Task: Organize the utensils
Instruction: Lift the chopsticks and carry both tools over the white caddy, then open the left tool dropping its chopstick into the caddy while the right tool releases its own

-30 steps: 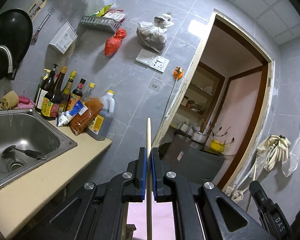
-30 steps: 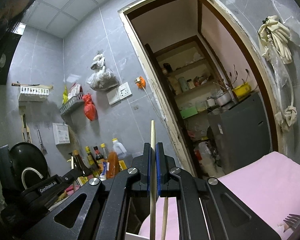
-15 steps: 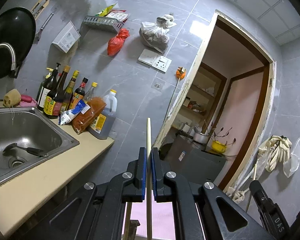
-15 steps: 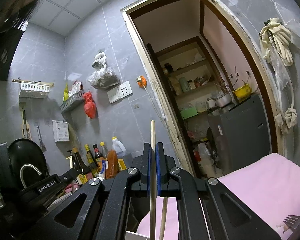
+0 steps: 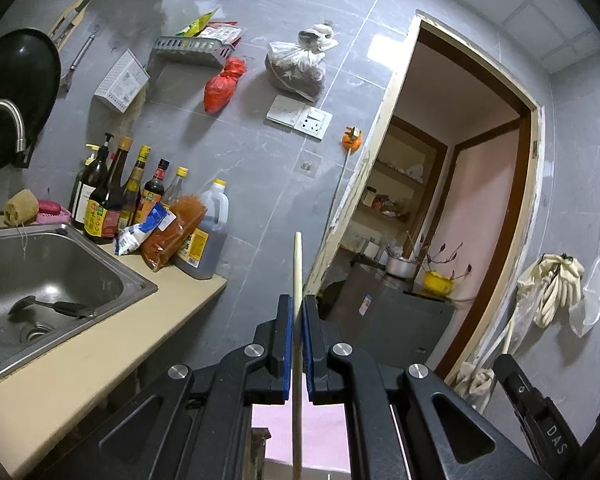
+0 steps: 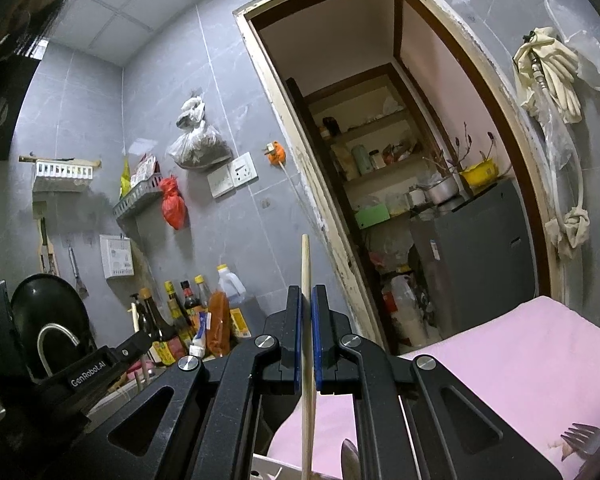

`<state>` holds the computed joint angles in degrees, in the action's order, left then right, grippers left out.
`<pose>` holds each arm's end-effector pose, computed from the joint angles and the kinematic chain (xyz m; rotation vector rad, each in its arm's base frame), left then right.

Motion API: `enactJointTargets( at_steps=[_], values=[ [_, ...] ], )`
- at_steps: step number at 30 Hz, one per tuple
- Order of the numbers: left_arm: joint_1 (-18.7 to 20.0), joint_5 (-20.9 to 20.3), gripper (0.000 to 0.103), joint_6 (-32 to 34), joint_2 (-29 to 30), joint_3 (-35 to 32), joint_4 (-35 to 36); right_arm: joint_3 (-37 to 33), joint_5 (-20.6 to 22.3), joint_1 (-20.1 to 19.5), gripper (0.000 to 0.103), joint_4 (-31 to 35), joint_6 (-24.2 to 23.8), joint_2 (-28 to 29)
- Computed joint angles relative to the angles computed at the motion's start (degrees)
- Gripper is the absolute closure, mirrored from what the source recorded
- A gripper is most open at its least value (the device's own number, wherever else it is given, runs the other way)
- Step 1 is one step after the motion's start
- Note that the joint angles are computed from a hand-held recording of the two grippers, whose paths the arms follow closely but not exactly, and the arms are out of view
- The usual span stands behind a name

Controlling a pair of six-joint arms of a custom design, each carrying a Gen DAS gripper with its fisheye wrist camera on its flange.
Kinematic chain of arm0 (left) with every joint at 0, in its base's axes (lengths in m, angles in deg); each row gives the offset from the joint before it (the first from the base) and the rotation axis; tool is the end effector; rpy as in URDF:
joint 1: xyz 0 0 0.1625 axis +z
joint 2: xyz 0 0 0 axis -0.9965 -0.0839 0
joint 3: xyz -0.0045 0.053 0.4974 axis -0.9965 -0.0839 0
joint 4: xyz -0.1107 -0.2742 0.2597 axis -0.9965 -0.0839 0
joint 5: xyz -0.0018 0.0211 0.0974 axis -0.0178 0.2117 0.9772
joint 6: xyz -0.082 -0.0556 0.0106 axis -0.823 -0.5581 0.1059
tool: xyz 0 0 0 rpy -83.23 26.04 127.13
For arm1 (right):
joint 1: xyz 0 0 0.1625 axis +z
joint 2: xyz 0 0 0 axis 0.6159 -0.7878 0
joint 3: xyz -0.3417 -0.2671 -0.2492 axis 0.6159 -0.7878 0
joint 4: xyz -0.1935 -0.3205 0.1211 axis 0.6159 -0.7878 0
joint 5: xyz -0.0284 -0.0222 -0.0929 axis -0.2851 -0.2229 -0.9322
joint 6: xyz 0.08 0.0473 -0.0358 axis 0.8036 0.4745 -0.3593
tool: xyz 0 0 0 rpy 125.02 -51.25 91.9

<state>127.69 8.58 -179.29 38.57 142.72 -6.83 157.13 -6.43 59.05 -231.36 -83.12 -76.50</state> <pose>-0.3435 -0.6015 0.1464 0.3160 2.0784 -1.9053 0.2110 -0.6113 0.2853 0.6043 -2.1598 1.9286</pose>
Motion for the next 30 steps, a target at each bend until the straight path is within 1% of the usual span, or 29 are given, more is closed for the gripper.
enactJointTargets(
  at_steps=[5,7,8,9,10,11,15,16,17,18,19,21,23,24,25,26,27,29,30],
  values=[
    [-0.49,-1.83,0.098,-1.38,-0.04,-1.15,4.39,0.75,-0.24,0.05,0.098,1.68,0.16,-0.98],
    [-0.87,-2.71,0.096,-1.86,-0.24,-1.49,6.16,1.12,-0.53,0.17,0.095,2.69,0.17,-1.61],
    [-1.04,-3.01,0.092,-2.07,-0.28,-1.70,7.01,1.34,-0.55,0.20,0.093,3.14,0.27,-1.94],
    [-1.27,-3.34,0.088,-2.65,-0.33,-2.13,8.71,1.61,-0.59,0.23,0.089,3.68,0.49,-2.39],
    [-1.41,-3.54,0.080,-3.08,-0.28,-2.44,9.77,1.90,-0.55,0.20,0.085,3.83,0.62,-2.75],
    [-1.69,-3.81,0.075,-3.92,-0.40,-2.78,11.41,2.17,-0.53,0.22,0.084,3.98,0.72,-3.14],
    [-2.86,-5.89,0.070,-6.18,-0.43,-4.50,16.70,2.88,-1.29,0.49,0.082,5.16,0.42,-4.64],
    [-3.24,-6.55,0.067,-6.70,-0.38,-5.11,18.18,3.19,-1.70,0.59,0.078,5.63,0.34,-5.35],
    [-3.57,-7.19,0.062,-7.03,-0.30,-5.69,19.36,3.55,-1.99,0.64,0.075,6.18,0.28,-6.17],
    [-4.13,-8.02,0.059,-7.40,-0.23,-6.38,20.83,4.04,-2.03,0.59,0.068,6.70,0.15,-7.10],
    [-4.49,-8.44,0.055,-7.43,-0.22,-6.70,21.41,4.29,-2.33,0.65,0.066,7.22,-0.05,-7.83],
    [-5.66,-10.20,0.049,-7.35,-0.01,-7.73,22.95,5.05,-3.04,0.62,0.065,9.14,-0.82,-9.90],
    [-6.87,-11.43,0.037,-8.14,0.38,-9.14,25.35,5.54,-3.86,0.65,0.064,10.98,-1.38,-11.76],
    [-7.33,-11.95,0.033,-8.48,0.62,-9.77,26.33,5.82,-4.10,0.61,0.060,11.91,-1.62,-12.77],
    [-7.87,-12.48,0.028,-8.86,0.93,-10.44,27.34,6.26,-4.31,0.50,0.055,12.82,-2.06,-13.99],
    [-8.48,-12.94,0.024,-9.44,1.34,-11.25,28.75,6.48,-4.50,0.45,0.054,13.74,-2.47,-15.01],
    [-8.89,-13.23,0.022,-9.89,1.75,-12.01,30.00,6.87,-4.52,0.24,0.051,14.68,-2.97,-16.16],
    [-9.92,-13.99,0.015,-11.25,3.04,-14.05,33.57,7.43,-5.14,-0.08,0.044,17.03,-4.06,-18.41],
    [-10.48,-14.35,0.014,-11.97,3.77,-15.03,35.30,7.80,-5.21,-0.41,0.038,18.15,-4.56,-19.57]
  ],
)
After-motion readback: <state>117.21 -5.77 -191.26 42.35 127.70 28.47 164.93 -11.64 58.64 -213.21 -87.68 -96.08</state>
